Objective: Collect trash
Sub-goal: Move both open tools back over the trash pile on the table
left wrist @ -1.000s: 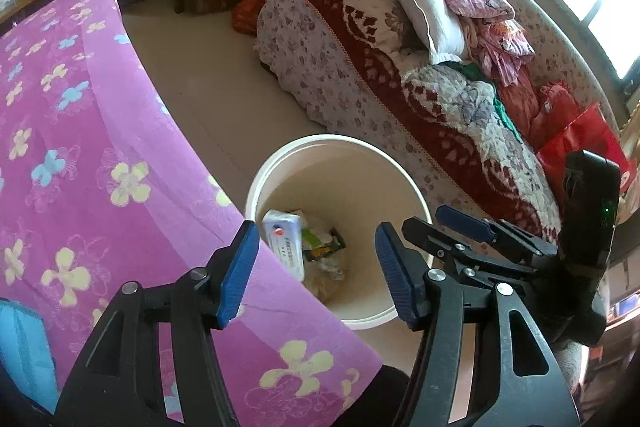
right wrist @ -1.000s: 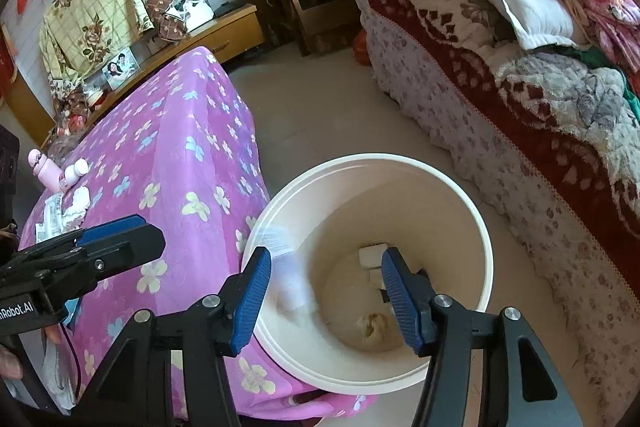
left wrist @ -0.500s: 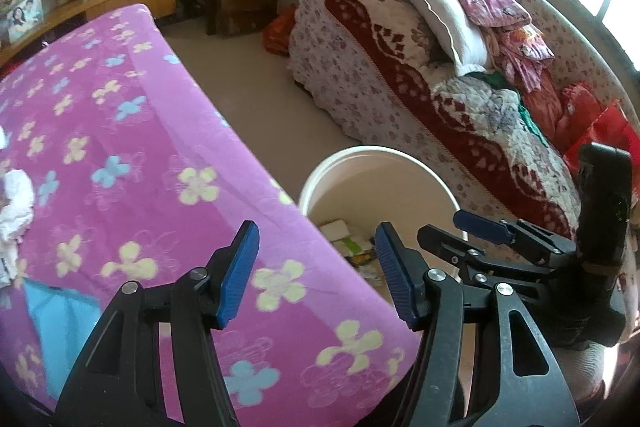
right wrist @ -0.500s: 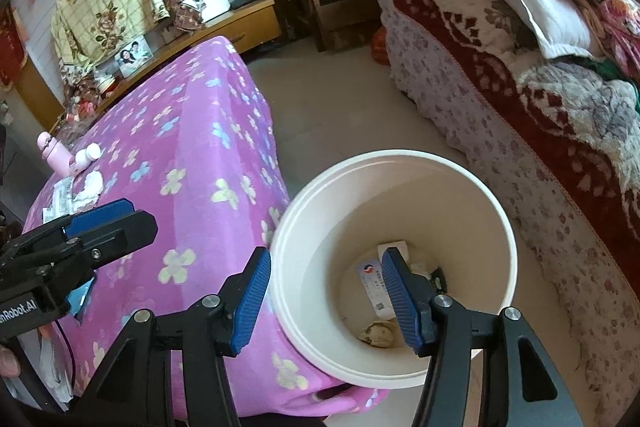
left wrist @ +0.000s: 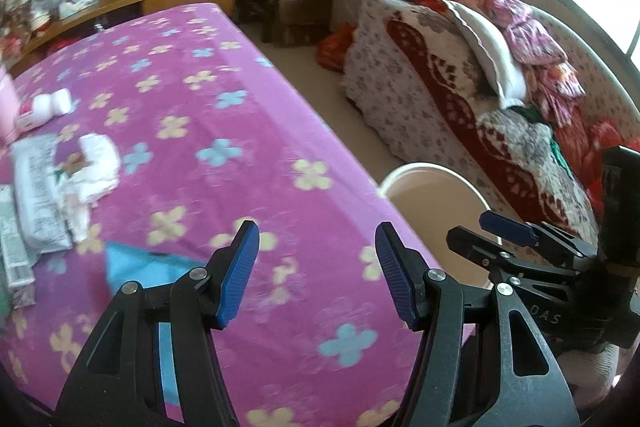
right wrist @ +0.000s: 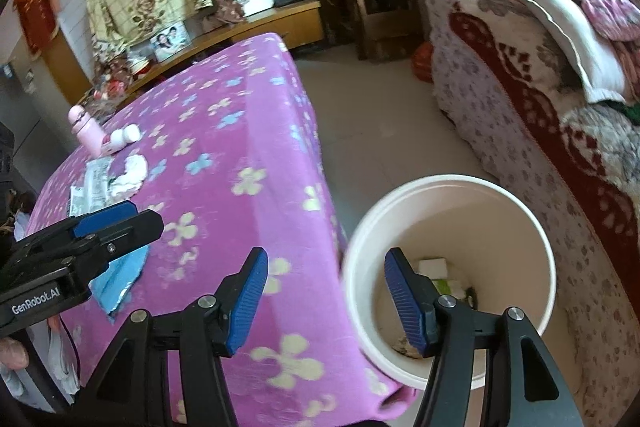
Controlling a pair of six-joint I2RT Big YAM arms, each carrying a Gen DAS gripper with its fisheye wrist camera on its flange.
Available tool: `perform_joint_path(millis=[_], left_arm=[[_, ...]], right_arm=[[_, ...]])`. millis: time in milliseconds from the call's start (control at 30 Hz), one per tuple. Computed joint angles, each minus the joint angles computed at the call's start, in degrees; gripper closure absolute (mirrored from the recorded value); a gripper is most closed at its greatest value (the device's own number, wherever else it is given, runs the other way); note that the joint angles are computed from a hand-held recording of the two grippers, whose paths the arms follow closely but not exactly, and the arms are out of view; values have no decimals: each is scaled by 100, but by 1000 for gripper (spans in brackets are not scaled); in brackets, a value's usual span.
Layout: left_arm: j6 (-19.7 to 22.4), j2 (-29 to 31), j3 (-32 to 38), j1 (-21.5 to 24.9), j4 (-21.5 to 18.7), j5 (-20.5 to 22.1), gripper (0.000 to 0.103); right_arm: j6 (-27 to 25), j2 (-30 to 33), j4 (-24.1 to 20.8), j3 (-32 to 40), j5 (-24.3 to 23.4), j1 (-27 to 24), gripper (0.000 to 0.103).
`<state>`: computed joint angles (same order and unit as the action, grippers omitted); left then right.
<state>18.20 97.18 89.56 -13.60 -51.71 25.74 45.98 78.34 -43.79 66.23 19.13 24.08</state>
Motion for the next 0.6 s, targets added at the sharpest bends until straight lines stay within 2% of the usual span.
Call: perform_joint_path(millis=[233,600], left_arm=[[-6,-39,-29,451,76,-76,44],[26,56,167,1295,-80,-47,44]], right_arm=[[-143,484,98,531,-77,236,44],[-604,1391,-4,1643,-285,610,43]])
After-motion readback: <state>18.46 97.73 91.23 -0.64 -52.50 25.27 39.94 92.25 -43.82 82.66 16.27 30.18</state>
